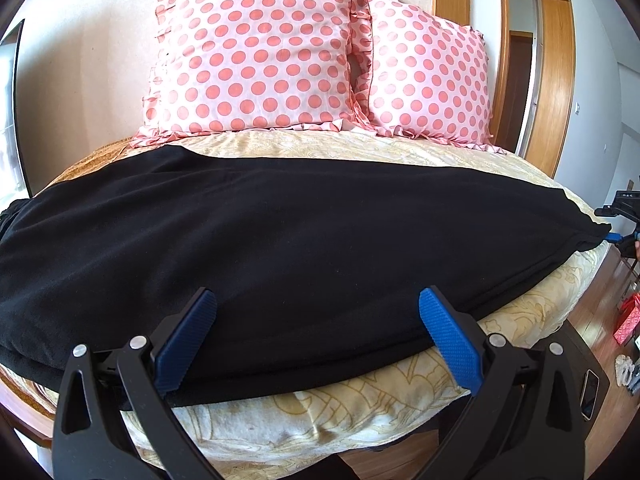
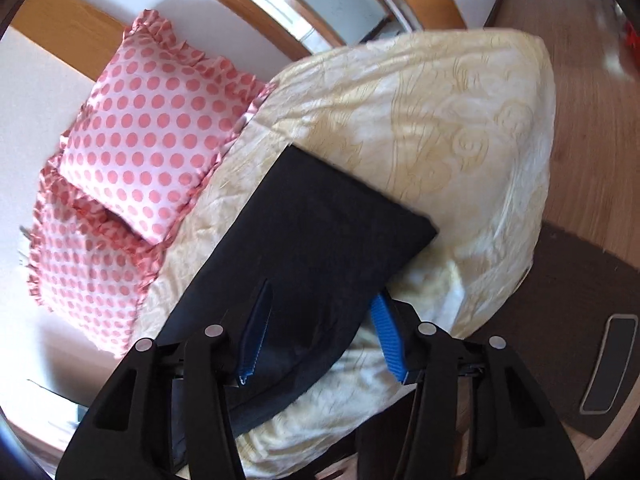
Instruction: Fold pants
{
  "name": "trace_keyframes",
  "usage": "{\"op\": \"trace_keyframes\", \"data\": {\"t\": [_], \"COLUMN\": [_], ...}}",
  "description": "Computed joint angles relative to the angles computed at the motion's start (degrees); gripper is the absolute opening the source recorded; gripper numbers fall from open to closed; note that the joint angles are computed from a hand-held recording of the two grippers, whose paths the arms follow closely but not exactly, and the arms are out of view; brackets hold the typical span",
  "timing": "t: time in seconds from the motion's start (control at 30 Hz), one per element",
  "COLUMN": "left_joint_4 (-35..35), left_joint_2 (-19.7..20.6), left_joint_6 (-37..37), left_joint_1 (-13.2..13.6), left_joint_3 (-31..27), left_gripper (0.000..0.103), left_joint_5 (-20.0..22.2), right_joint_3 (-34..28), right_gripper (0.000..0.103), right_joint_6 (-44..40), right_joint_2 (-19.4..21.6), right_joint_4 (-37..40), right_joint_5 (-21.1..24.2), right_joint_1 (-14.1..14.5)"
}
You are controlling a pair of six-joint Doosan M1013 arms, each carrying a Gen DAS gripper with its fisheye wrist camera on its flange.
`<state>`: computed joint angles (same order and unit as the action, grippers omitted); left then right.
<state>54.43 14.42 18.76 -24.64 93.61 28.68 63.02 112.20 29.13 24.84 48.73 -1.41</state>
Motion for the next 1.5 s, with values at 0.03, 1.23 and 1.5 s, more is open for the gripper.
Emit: {"op": "trace_keyframes", "data": {"t": [0.03, 1.23, 1.5], "left_joint_4": [0.0, 16.3, 15.0], "left_joint_2": [0.1, -9.3, -10.9], "left_joint_6": [0.0, -32.2, -36.8], "left_joint_1": [0.0, 1.0, 2.5], "left_joint_3": [-0.1, 8.8, 10.5], "left_gripper": [0.101, 0.101, 0.101], "left_joint_5": [0.1, 18.6, 22.2], "right_joint_3": [-0.1, -15.1, -10.6], "right_gripper": [0.047, 0.006, 0.006], "right_joint_6": [0.6, -52.7, -58.5], "right_joint_2": [0.2, 9.7, 7.1], "right_joint_4": [-1.0, 25.0, 20.9], "right_joint_5": [-0.7, 16.2, 13.9], "right_joint_1": [0.1, 20.6, 22.4]}}
